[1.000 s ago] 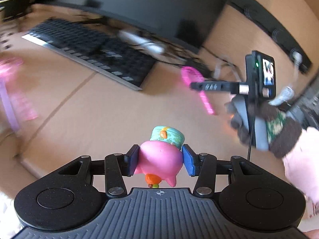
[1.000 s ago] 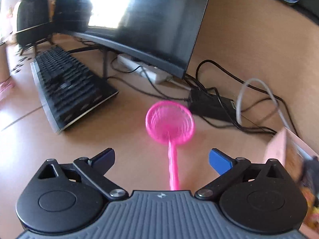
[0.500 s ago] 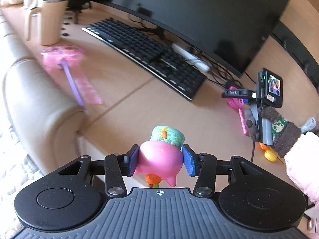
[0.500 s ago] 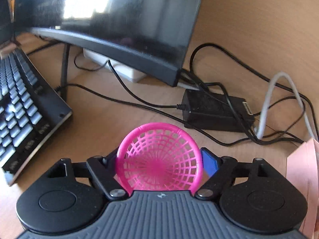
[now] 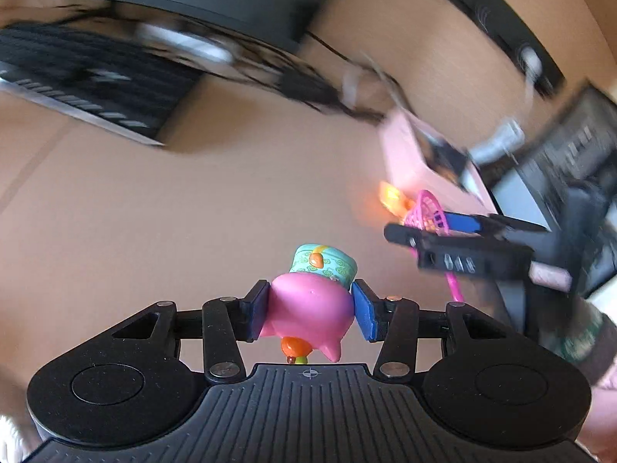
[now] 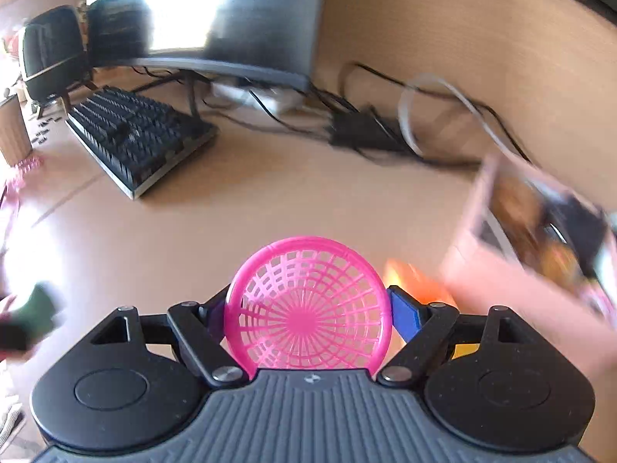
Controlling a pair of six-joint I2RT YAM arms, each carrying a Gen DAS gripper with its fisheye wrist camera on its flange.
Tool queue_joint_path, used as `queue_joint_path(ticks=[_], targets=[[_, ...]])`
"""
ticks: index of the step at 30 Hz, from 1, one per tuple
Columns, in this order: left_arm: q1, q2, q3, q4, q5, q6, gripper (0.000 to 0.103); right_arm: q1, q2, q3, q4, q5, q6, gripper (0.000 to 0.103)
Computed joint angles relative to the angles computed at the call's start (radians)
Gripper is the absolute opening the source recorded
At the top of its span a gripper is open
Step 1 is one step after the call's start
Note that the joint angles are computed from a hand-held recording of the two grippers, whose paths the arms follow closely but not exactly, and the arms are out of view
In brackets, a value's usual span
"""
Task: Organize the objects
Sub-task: 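Lower the pig into the pink box with the left tool while the right tool holds the strainer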
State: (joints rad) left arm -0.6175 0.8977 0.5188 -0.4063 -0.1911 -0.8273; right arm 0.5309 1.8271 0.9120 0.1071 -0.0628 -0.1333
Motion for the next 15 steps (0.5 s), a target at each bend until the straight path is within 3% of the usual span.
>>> queue_joint_path(ticks=[3, 7, 15], targets=[[-0.025, 0.223, 0.101, 0.101, 0.056, 0.113, 0.051, -0.052, -0.167, -0.193, 0.045, 0.039, -0.018, 0.081], [-0.061, 0.438, 0.262, 0.153, 0.078, 0.202, 0.051, -0.191, -0.385, -0.364, 0.019, 0.029, -0.021, 0.081], [-0.055, 0.657, 0.69, 0.14, 0.013, 0.439, 0.05, -0.566, -0.676, -0.449, -0.152, -0.108, -0.066, 0.081]])
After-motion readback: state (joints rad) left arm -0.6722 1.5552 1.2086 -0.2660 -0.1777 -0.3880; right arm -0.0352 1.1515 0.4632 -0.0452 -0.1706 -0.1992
